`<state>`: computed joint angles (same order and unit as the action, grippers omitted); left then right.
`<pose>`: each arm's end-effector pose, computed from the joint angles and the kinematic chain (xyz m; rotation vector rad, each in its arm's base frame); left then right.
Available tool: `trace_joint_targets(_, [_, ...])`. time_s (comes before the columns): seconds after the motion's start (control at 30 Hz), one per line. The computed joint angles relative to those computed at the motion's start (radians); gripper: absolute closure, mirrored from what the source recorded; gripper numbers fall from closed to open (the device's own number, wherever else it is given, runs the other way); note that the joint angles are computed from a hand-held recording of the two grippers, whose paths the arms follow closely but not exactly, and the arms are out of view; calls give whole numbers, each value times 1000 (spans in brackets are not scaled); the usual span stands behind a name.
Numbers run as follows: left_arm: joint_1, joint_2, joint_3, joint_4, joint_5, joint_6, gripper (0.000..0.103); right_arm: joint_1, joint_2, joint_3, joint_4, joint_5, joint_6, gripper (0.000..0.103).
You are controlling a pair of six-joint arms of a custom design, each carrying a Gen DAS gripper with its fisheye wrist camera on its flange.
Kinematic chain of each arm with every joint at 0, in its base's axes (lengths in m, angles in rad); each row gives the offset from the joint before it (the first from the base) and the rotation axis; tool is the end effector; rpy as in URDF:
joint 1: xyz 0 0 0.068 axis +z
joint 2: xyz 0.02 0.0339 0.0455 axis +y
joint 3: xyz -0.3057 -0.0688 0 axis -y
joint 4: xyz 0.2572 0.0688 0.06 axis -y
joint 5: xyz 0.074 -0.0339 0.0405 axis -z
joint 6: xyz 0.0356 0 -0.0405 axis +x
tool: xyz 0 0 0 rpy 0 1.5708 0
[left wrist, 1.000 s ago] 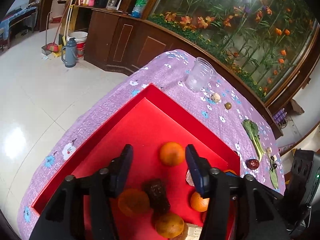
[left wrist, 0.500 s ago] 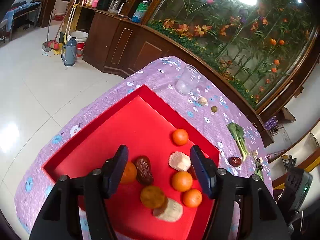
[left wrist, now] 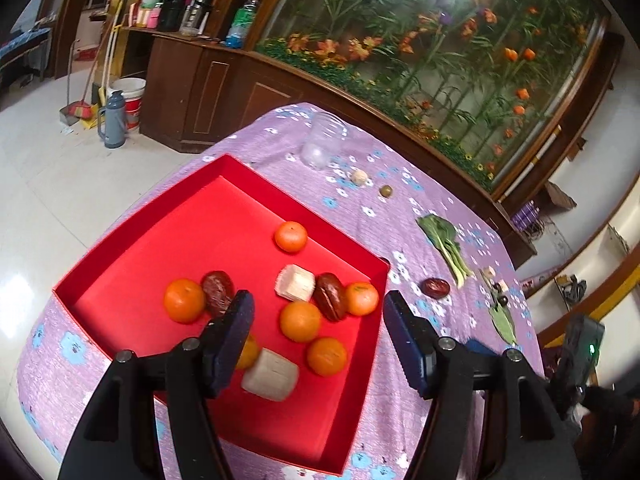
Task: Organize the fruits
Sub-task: 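Move both open tools back over the table toward the remaining fruit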
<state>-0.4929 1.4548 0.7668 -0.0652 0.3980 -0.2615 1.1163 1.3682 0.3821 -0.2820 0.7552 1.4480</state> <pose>0.2572 -0.1538 0.2271 0.4839 2.3530 -0.8305 0.1011 0.1513 0.1362 0.5251 2.2809 0.0778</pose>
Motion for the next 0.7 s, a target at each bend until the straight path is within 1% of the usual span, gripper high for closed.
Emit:
trace_joint_targets(0.07, [-11, 5, 1, -1, 1, 3, 37, -70, 10, 11, 34, -15, -120, 49])
trace_joint_targets(0.2, [-24, 37, 13, 8, 7, 2, 37, -224, 24, -11, 187, -77, -316, 49])
trace_joint_targets(0.23, [-27, 47, 16, 10, 7, 0, 37, -280, 28, -20, 243, -107, -375, 50])
trace_joint_targets(0.3, [-34, 72, 26, 14, 9, 0, 37, -399, 49, -35, 368, -186, -477, 55])
trace_joint_targets(0.33, [-39, 84, 31, 16, 7, 0, 37, -480, 72, -39, 449, -253, -535, 55])
trace_joint_targets(0.43, [-55, 109, 43, 16, 0, 4, 37, -620, 158, -2, 560, -376, -623, 57])
trace_joint_targets(0.47, [-61, 116, 47, 15, -3, 7, 37, -659, 199, 26, 579, -410, -653, 58])
trace_joint_targets(0.53, [-66, 126, 50, 13, -5, 15, 37, -712, 278, 94, 577, -458, -705, 61])
trace_joint_targets(0.6, [-76, 135, 57, 7, -12, 17, 37, -733, 335, 147, 546, -488, -731, 69])
trace_joint_targets(0.63, [-78, 139, 61, 5, -13, 19, 37, -742, 368, 180, 509, -502, -746, 70])
trace_joint_targets(0.7, [-76, 142, 62, 4, -9, 21, 37, -744, 363, 172, 503, -519, -770, 70])
